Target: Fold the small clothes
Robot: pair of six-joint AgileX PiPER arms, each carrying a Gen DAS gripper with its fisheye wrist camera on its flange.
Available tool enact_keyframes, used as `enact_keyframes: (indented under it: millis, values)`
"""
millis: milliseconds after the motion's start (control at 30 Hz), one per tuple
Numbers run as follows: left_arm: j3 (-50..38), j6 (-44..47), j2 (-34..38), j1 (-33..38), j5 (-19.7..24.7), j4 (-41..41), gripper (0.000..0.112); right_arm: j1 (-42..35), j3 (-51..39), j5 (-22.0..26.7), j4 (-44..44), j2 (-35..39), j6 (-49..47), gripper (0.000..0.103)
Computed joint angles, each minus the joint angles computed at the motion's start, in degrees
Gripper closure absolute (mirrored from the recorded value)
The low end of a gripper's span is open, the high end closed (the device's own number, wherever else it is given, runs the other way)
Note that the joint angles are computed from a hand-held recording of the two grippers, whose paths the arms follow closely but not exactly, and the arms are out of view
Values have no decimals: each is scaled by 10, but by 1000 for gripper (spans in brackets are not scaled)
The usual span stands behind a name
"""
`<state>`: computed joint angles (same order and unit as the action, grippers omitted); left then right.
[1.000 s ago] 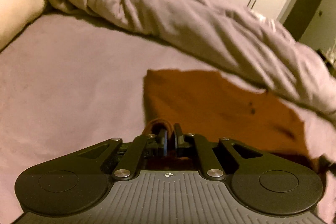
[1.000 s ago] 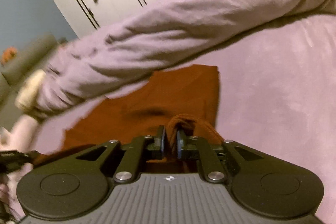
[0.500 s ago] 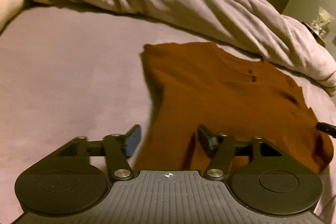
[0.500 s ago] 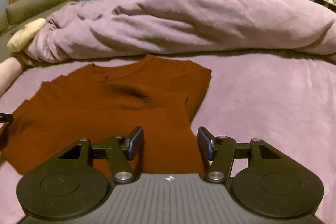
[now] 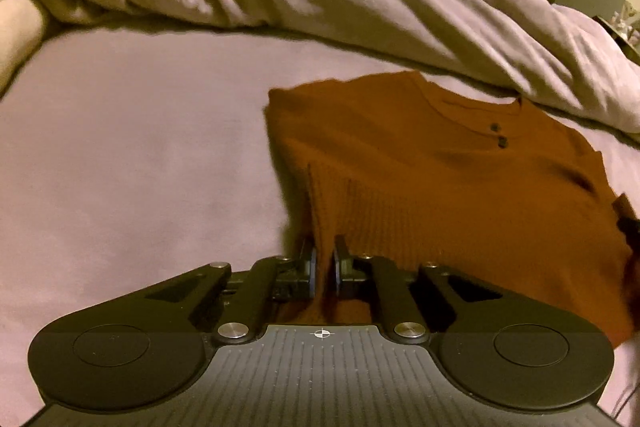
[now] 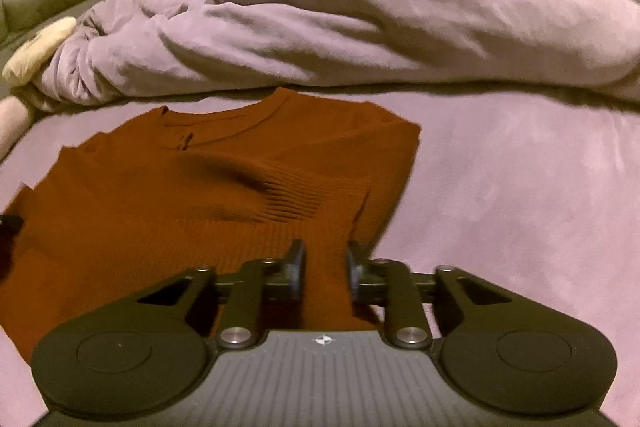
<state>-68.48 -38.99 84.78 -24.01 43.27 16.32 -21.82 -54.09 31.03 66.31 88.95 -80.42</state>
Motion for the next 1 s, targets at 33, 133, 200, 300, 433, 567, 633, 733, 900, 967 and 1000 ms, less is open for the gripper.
enact_keyframes:
  millis: [33,133,200,300,433,567,633,733,900,967,1000]
  values:
    - [0,-2,-5,-4,-1,4,103,-3,4,2,5,-6,-6,93]
    - [-12,-36,-13,-27,13,42,104,-1,28,-8,27,-41,-34,94]
    - [-22,-44,-20,-34,14,51,104,-2,44,-11,50,-65,-61,94]
    - [-42,-56,-28,-42,15,70,104,3,49,-15,55,-96,-68,95]
    - [-77,-63,-24,-48,18,97,105,14,41,-30,64,-117,-75,96]
    - [-115,-75,2,-35,14,119,105,38,27,-71,102,-115,-97,97]
    - [-132,-75,18,-24,12,124,105,51,5,-88,109,-99,-91,97]
    - [-167,-68,53,-10,13,132,105,81,-27,-127,124,-68,-104,97]
    - [-225,-69,123,2,18,157,105,128,-91,-190,96,-6,-67,97]
    - [-241,-72,145,5,20,166,105,139,-125,-207,43,26,-9,97]
    - [-250,-72,156,6,22,168,105,143,-139,-212,14,38,21,97]
